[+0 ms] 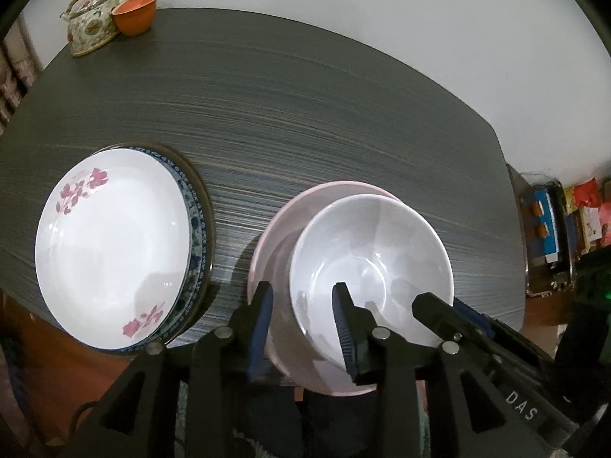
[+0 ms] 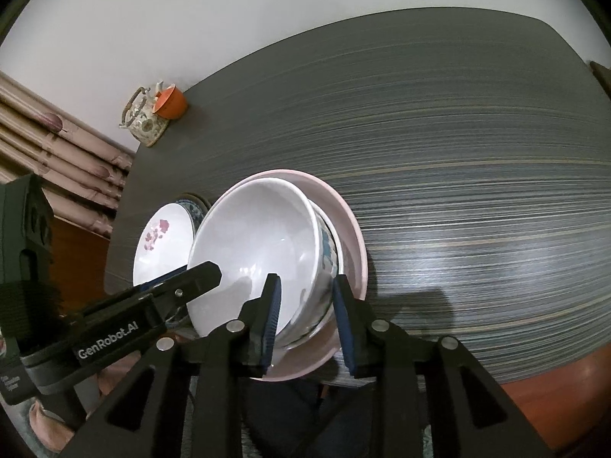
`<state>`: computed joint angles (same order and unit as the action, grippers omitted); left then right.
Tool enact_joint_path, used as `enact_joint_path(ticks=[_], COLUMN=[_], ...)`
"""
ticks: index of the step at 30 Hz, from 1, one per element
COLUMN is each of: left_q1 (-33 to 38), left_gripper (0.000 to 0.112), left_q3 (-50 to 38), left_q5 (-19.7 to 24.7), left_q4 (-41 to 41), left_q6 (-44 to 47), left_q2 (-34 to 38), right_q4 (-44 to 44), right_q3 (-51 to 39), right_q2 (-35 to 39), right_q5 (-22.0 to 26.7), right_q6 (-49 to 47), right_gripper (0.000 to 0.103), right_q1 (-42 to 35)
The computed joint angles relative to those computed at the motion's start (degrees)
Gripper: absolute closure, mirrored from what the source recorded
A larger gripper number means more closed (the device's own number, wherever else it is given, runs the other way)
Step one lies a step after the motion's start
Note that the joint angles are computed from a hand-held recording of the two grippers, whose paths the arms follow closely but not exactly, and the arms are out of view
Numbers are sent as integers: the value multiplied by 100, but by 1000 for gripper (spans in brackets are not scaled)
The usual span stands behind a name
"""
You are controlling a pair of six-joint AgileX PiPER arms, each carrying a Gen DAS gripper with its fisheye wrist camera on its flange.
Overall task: Organize plates and bowls
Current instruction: 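Reposition both grippers and close them on the rim of the pink bowl stack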
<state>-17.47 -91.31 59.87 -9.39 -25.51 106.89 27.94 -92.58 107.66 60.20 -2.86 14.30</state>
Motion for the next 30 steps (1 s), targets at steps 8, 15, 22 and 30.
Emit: enact_joint_path(ticks=[8, 15, 22, 30], left_q1=[601, 1035, 1249, 1047], left_gripper=[69, 64, 64, 64], left_q3=[641, 958, 1120, 995], left_q5=[-180, -168, -45, -55], left_q4=[-641, -886, -1198, -1094], left_q6=[455, 551, 707, 346], left_q2=[-622, -858, -805, -511], right_q4=[73, 215, 3, -246], right_q3=[135, 310, 454, 446], right_q2=[-229, -475, -535, -278], right_q5=[41, 34, 107, 218], right_q6=[-22, -83, 99, 376], right_gripper=[59, 55, 52, 50], right_q1=[-148, -385, -529, -446])
